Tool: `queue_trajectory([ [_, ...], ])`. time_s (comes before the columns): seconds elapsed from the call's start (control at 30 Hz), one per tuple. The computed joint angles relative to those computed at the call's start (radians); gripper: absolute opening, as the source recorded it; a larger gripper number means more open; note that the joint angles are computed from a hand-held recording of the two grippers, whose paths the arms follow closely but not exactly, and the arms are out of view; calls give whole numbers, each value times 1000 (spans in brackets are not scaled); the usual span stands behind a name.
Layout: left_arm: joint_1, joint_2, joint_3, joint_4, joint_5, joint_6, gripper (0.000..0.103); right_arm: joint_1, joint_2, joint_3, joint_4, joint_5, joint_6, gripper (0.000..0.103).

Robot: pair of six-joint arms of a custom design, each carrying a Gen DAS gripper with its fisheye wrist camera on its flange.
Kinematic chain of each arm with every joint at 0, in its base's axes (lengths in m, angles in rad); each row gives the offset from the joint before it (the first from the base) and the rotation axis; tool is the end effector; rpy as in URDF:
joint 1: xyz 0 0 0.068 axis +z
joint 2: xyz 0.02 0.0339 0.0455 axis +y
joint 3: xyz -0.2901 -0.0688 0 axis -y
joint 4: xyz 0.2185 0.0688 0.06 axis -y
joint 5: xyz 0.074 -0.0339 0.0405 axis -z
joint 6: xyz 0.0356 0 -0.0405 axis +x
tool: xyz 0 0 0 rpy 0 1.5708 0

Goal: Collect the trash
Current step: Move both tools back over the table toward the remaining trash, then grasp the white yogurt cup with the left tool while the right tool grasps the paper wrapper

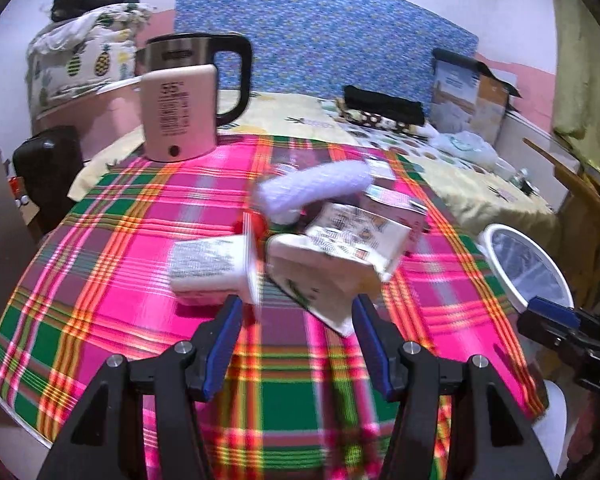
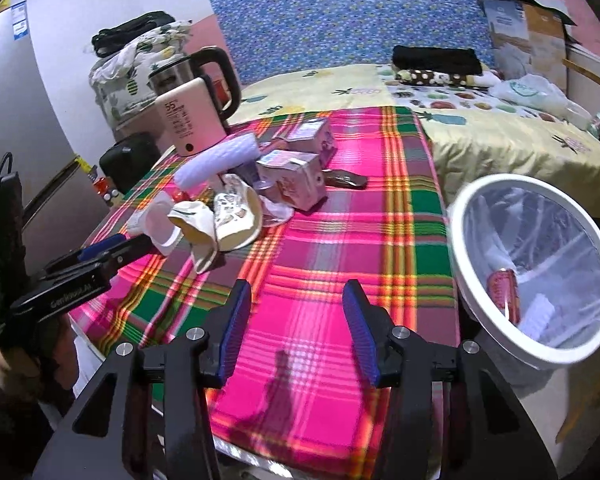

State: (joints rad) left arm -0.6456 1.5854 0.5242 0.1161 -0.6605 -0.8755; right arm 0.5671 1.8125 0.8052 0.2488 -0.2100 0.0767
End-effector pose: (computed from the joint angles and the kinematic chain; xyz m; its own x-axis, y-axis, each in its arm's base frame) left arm 0.2072 -0.1288 0.1593 -0.5592 -0.3379 -0.7570 -0.3766 0.9170 -0.1311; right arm 0.2793 0.1867 0.1676 -0.6285 -0.3114 -0.7127 -0.6066 0.7698 0.1986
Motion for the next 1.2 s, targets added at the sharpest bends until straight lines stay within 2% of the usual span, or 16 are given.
queue_trajectory([
  [0.23, 94, -9, -34, 31, 17, 28, 58, 31, 43, 66, -27, -8, -15, 48],
  [0.53, 162, 58, -1, 76, 70, 105, 21, 40, 74, 116, -62, -12, -23, 48],
  [0.6, 179, 52, -13, 77, 83, 102, 9, 46, 75, 123, -68, -12, -26, 48],
  [0.7, 182, 14, -43, 81, 82, 104, 4, 57, 79, 137, -74, -17, -36, 48],
  [0.9, 194, -66, -96, 91, 88, 126, 2, 102, 108, 185, -91, -23, -59, 48],
  [1.2, 227, -155, -162, 115, 129, 151, 2, 170, 175, 286, -132, 23, -118, 48],
])
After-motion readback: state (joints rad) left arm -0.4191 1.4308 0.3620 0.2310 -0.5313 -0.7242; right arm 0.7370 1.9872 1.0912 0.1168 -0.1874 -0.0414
